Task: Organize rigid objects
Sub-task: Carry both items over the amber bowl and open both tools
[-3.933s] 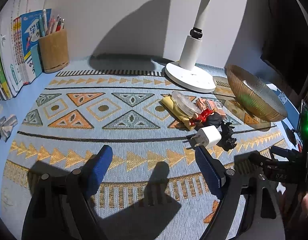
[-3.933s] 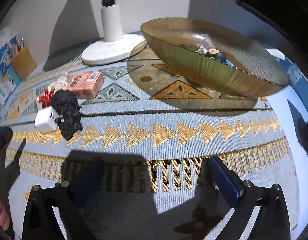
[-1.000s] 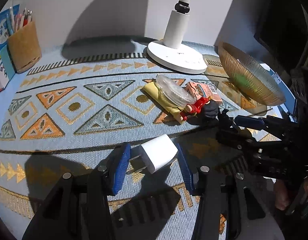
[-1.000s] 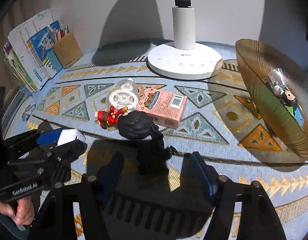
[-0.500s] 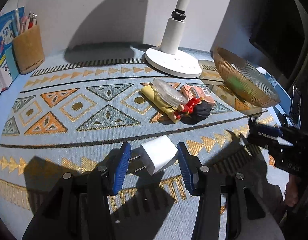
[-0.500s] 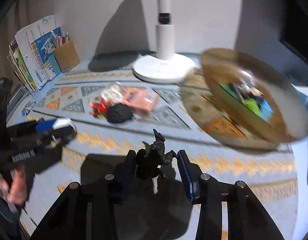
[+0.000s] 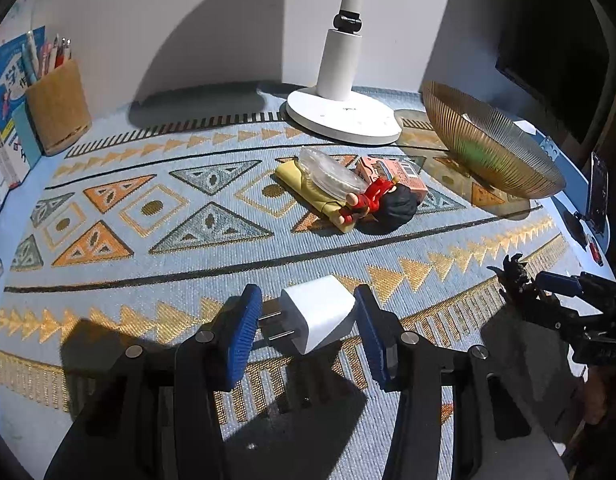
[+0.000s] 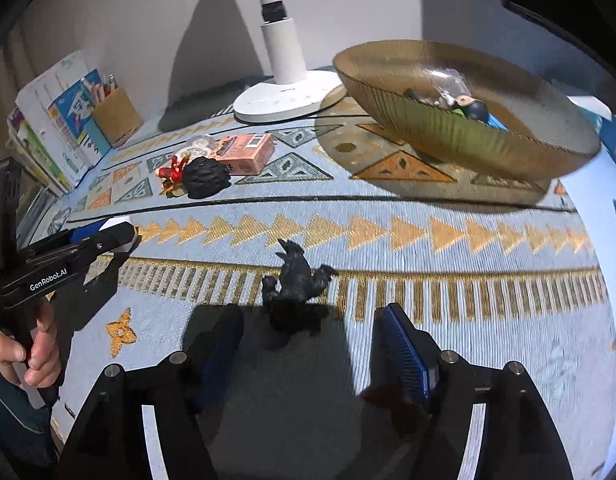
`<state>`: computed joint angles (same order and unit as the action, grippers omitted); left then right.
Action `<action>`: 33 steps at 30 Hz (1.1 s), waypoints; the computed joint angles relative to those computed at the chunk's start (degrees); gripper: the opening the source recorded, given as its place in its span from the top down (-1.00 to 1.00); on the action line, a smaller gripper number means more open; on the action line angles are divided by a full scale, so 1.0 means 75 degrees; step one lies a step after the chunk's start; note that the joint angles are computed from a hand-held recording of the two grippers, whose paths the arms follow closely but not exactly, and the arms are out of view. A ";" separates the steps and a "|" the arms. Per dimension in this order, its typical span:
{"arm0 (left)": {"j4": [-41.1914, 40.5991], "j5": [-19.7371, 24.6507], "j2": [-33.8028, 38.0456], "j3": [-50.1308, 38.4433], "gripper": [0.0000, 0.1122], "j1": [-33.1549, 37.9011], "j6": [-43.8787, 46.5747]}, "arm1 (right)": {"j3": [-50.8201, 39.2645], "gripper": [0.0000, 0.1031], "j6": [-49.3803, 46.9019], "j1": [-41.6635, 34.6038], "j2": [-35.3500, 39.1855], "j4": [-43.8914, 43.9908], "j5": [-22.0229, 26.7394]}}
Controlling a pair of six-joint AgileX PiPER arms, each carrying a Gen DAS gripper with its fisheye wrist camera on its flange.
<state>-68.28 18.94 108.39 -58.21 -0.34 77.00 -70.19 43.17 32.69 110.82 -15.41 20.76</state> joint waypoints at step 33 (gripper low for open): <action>0.2437 0.1192 -0.0862 -0.3503 0.21 -0.2095 -0.3316 | -0.1347 0.36 0.2828 -0.1309 -0.2267 -0.4148 0.2536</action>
<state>-50.00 27.88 101.93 -84.48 -16.05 52.13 -80.29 64.38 22.87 93.82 -46.52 39.79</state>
